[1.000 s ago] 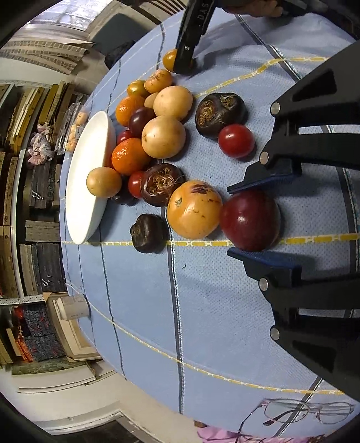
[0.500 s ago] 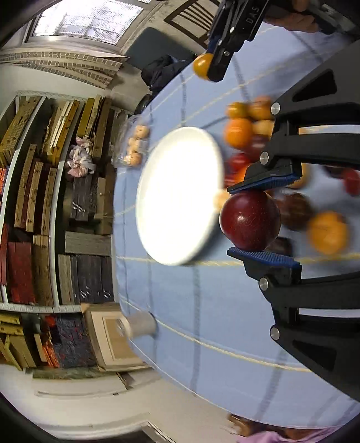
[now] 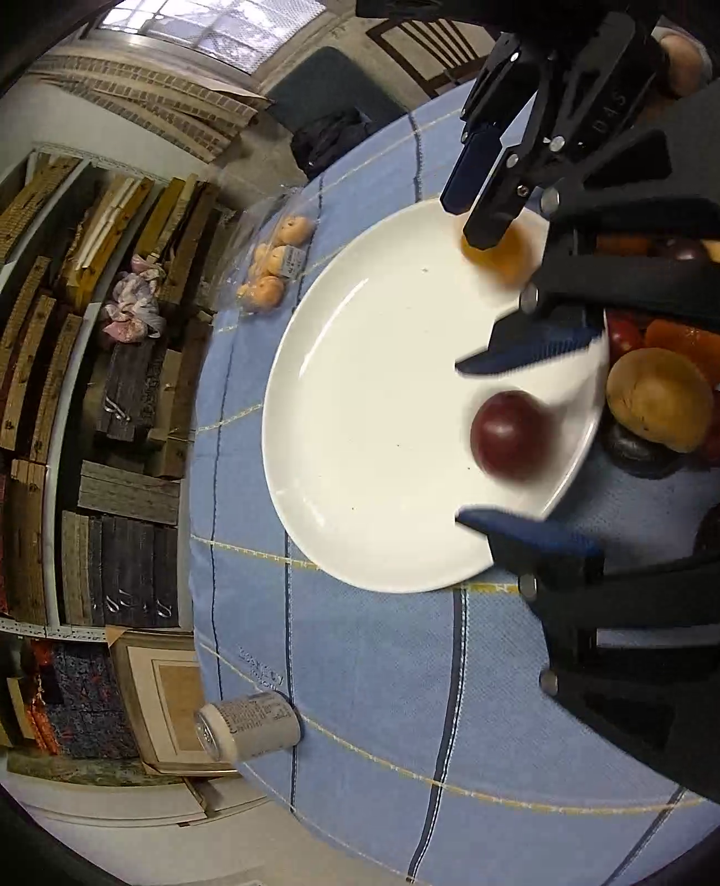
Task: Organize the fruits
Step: 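Carry both fruits over the white plate and open both tools to release them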
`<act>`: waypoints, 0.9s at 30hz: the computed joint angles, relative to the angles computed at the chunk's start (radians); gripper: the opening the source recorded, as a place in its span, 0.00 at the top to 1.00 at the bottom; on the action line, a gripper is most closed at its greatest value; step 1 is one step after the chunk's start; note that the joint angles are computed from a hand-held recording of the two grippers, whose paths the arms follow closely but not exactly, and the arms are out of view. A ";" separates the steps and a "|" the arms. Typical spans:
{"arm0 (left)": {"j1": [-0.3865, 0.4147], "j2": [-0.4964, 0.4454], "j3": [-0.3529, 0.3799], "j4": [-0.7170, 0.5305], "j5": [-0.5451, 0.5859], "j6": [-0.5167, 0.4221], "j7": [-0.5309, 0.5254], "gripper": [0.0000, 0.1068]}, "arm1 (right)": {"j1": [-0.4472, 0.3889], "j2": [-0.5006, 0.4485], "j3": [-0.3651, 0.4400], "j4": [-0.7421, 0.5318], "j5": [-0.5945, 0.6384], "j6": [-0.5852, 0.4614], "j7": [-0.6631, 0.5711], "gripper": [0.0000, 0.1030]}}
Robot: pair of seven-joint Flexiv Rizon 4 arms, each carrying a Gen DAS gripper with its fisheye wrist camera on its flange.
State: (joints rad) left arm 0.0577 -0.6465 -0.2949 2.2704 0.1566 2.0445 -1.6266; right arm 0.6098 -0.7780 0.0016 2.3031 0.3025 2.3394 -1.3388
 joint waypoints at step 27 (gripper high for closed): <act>-0.151 0.009 0.152 0.185 -0.001 0.271 0.047 0.31 | -0.107 -0.194 0.141 0.262 0.031 0.585 0.233 0.19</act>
State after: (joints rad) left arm -0.0933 -0.6375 -0.1430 2.4558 0.1552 2.3156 -1.5792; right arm 0.5025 -0.9718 0.1421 2.5650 0.3339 2.9243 -1.1060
